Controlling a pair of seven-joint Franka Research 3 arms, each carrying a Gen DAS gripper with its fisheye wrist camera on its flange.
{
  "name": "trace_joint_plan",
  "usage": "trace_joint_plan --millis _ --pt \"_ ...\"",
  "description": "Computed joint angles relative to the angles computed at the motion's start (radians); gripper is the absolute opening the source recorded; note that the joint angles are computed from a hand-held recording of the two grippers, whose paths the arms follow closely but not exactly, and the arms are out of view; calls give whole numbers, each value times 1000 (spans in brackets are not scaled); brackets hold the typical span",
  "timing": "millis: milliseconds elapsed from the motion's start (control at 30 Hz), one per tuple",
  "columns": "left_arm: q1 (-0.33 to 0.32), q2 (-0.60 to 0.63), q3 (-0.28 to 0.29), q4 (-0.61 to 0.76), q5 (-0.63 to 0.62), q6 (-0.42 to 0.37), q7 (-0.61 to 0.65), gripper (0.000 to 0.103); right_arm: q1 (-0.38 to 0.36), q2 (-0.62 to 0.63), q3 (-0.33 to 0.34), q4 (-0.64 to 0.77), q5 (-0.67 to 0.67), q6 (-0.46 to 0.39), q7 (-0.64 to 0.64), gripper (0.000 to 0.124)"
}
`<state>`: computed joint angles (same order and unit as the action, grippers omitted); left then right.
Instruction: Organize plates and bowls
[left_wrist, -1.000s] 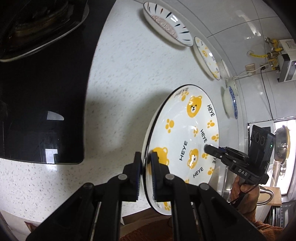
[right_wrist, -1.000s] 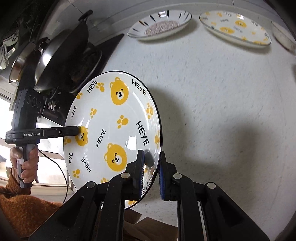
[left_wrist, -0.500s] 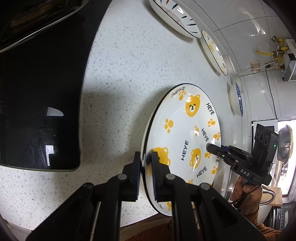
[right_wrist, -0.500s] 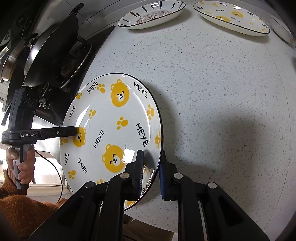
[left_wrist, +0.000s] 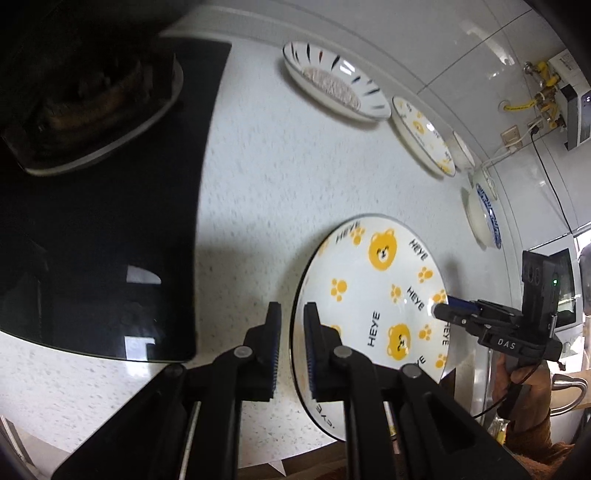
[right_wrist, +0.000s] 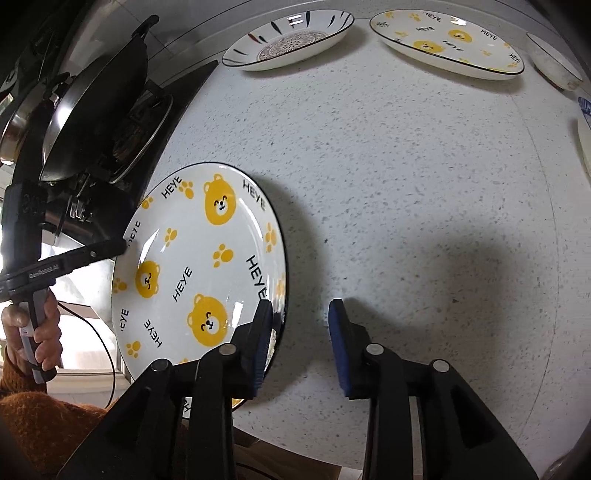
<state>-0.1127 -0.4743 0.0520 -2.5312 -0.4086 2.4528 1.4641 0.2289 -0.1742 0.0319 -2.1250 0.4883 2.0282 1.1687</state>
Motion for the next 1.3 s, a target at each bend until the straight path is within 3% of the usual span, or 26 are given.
trace_joint_plan --millis 133,300,333,433,467,533,667,833,1067,1167,1300 --pt "18 -15 -25 30 60 5 -37 12 -10 -1 -11 11 3 17 -15 37" --pt "-33 65 -4 146 12 12 20 12 -33 10 -34 52 26 42 -48 56" --pt "-47 102 -2 191 -10 -6 39 16 -41 20 -45 69 48 38 -58 58" --pt "-63 195 -7 302 -106 -41 93 58 -72 55 -69 128 98 26 -76 73" --pt "-64 242 -16 356 -133 -60 106 68 -82 69 -74 151 105 27 -86 75" --pt "-53 316 -41 446 -150 -97 113 73 -103 101 -81 201 107 26 -102 76" --pt "-20 455 -99 606 -170 -141 76 73 -138 182 -84 314 126 14 -136 79" --pt "21 654 -164 846 -73 -220 -38 73 -181 320 -73 487 144 -11 -153 79" --pt "61 861 -230 1084 19 -231 -173 73 -237 523 -40 741 132 -87 -135 80" --pt "64 1000 -247 1271 99 -325 -237 73 -249 611 -24 857 109 -131 -106 82" --pt "69 1135 -278 1450 136 -386 -283 73 -257 728 -5 1020 63 -182 -68 84"
